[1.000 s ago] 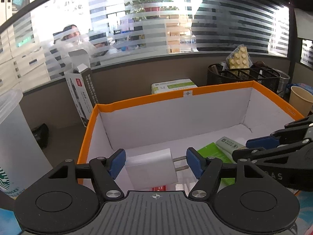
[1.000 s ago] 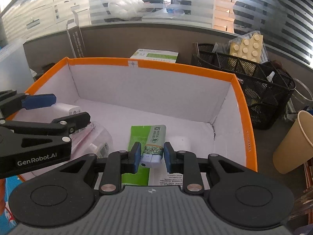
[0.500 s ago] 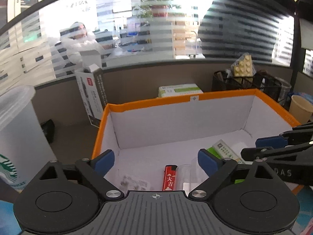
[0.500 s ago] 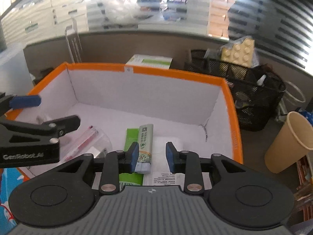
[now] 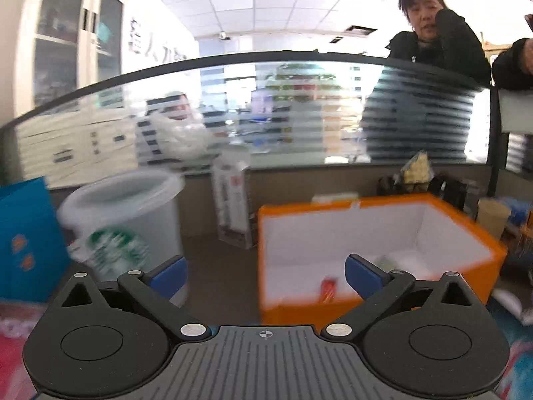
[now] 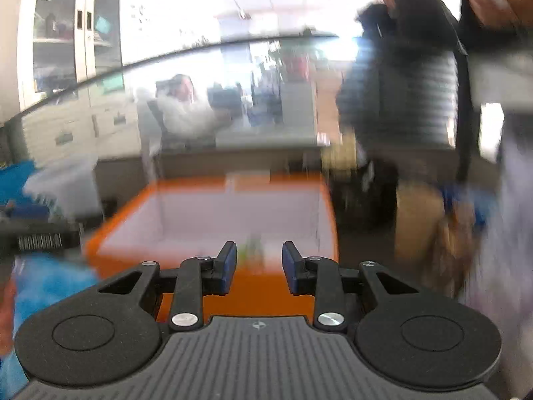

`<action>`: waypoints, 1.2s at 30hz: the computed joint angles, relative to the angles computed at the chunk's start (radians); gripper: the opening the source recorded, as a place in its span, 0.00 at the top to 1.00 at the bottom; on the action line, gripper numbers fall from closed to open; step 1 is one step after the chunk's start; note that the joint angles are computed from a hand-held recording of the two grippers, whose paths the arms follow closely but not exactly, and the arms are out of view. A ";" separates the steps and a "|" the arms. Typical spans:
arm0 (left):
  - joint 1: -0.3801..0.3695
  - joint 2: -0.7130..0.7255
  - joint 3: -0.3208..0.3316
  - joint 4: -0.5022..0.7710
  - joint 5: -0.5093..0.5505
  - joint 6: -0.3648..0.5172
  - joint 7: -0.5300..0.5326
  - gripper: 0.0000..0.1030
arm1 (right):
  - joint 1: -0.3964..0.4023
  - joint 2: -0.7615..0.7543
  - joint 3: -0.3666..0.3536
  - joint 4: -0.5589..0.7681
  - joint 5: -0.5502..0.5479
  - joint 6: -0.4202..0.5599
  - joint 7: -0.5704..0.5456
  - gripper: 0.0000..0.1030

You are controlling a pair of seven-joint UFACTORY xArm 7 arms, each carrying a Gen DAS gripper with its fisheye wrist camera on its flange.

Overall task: Organize rigid objects
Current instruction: 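Withdraw both tools from the box back over the markers on the mat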

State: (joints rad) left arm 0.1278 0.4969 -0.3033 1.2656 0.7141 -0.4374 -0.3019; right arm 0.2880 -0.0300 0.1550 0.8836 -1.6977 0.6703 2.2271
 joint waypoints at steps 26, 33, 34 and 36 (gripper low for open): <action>0.311 0.065 -0.259 -0.034 0.392 0.118 -0.162 0.01 | 0.122 0.175 -0.030 0.055 0.242 -0.078 -0.088 0.80; 0.302 0.038 -0.266 -0.081 0.382 0.108 -0.100 0.01 | 0.163 0.180 0.002 0.063 0.382 0.090 -0.367 0.79; 0.284 0.027 -0.246 -0.092 0.364 0.098 -0.088 0.01 | 0.170 0.180 0.001 0.061 0.366 0.090 -0.379 0.79; 0.276 0.023 -0.244 -0.097 0.374 0.105 -0.089 0.01 | 0.164 0.164 -0.007 0.042 0.322 0.026 -0.339 0.79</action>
State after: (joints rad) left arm 0.4042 0.5195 -0.5471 1.1684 1.0883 -0.3328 -0.3908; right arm 0.4521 0.1344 0.1477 0.9254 -1.3762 0.6958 1.8886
